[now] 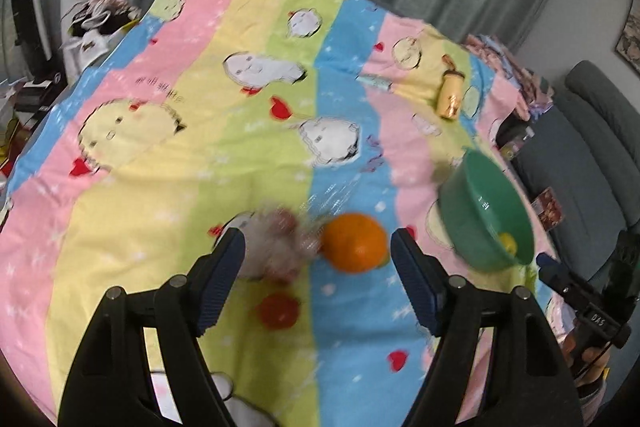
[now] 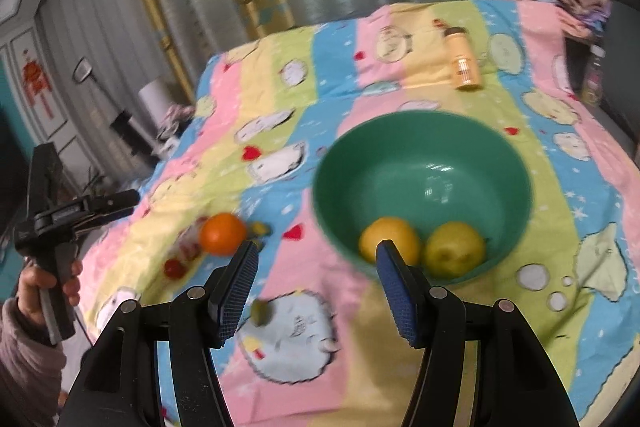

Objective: Organize fruits
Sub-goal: 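Grasp the red tomato with the left tool while the right tool grasps a wrapped red item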

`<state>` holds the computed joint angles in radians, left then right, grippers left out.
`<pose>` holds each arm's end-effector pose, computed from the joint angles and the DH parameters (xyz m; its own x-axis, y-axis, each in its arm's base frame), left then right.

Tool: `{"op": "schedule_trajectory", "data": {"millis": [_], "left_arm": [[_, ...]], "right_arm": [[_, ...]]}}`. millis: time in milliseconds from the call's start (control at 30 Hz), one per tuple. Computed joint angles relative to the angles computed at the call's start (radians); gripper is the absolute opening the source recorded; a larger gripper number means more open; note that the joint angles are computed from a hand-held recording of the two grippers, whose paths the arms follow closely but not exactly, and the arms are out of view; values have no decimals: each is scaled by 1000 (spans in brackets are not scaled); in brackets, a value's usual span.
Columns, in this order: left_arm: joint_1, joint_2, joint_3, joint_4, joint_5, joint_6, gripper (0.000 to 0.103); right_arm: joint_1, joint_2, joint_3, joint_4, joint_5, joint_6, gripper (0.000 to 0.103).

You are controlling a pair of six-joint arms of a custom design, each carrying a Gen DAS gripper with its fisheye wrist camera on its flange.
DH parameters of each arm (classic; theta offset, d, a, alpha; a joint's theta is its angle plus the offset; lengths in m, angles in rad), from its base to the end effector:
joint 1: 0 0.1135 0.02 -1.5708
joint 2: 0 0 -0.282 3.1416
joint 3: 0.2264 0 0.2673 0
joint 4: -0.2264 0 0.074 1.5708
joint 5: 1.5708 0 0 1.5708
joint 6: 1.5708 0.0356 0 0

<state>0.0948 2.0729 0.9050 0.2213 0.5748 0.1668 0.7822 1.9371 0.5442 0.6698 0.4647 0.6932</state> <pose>0.3739 0.0161 0.0603 -0.7572 0.0680 -0.6496 0.3677 0.8663 -0.3380 0.2280 0.2040 0.0610 -0.6114 0.1978 -0.7662 -0.0014 0.9680 0.2510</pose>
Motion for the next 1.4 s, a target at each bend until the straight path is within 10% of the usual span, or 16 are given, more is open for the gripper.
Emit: {"op": "schedule_trajectory", "data": {"millis": [467, 700, 1400], "left_arm": [[-10, 139, -61, 115, -75, 132, 68], [-74, 246, 3, 179, -186, 139, 37], [115, 163, -33, 166, 82, 126, 33]], "right_arm": [[95, 203, 230, -72, -125, -22, 62], [117, 239, 287, -113, -142, -12, 62], [81, 430, 626, -239, -291, -59, 62]]}}
